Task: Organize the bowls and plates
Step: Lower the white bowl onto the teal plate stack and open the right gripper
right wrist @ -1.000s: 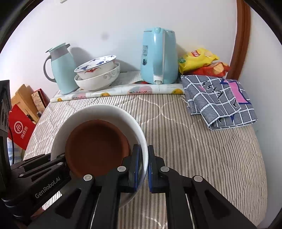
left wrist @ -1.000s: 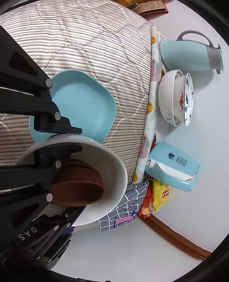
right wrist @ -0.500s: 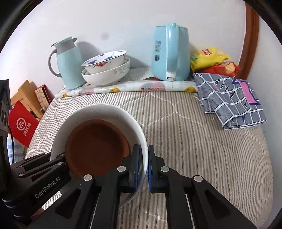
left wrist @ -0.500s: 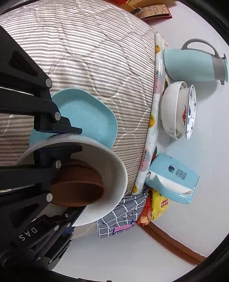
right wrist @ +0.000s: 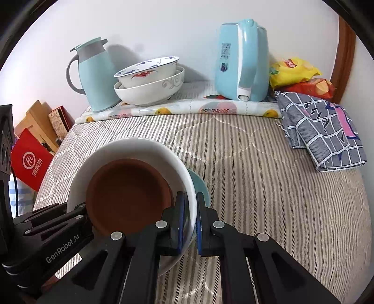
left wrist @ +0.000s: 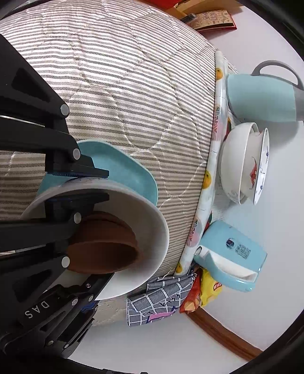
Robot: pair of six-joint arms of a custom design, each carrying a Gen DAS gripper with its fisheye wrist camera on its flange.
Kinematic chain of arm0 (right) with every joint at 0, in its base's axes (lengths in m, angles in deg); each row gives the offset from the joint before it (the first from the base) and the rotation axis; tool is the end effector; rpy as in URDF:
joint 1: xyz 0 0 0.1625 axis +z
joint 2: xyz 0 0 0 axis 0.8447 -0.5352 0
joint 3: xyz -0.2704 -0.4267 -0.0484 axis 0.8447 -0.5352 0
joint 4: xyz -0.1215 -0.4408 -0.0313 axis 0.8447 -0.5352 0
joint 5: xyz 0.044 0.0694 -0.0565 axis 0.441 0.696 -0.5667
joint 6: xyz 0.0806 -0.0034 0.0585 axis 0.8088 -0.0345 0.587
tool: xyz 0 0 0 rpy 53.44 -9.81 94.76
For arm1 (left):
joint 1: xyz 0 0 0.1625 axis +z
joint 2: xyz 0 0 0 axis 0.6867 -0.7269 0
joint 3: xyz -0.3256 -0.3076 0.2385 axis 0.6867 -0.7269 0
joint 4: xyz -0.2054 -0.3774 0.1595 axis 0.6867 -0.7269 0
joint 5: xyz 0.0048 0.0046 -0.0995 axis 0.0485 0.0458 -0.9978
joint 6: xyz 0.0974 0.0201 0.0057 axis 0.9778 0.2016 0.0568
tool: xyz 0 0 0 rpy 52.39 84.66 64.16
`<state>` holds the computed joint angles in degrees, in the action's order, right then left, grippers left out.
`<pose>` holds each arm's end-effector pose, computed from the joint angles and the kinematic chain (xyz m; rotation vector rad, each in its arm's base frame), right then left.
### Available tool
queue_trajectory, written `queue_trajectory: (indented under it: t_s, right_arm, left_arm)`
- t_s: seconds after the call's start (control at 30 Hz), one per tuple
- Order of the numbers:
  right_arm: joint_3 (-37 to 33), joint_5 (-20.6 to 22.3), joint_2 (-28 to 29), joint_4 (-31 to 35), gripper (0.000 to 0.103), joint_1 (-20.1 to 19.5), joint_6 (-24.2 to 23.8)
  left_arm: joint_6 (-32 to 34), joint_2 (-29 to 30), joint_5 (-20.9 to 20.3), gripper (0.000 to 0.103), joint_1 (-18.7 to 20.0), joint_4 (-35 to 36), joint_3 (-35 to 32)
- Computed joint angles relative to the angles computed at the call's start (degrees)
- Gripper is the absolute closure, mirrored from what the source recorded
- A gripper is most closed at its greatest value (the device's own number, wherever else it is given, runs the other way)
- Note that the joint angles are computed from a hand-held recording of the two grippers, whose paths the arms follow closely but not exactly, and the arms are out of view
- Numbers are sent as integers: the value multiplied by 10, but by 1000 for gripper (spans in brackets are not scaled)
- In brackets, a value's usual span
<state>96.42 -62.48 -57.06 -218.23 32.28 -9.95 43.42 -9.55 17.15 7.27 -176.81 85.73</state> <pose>0.1015 -0.7692 0.2343 0.8400 -2.4474 0.5694 -0.3219 -0.7207 0.0601 -0.1727 2.4431 -0.8497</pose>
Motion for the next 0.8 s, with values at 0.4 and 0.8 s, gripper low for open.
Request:
queue_trajectory:
  t_s: [0.4,0.8]
  right_arm:
    - [-23,-14,24,14,95,1,9]
    - [-29,-26,37,16,95,-2,7]
  left_arm:
    - [13,6,-16,91,20,0,-10]
    - [18,13,-24,90,29,-7,-10]
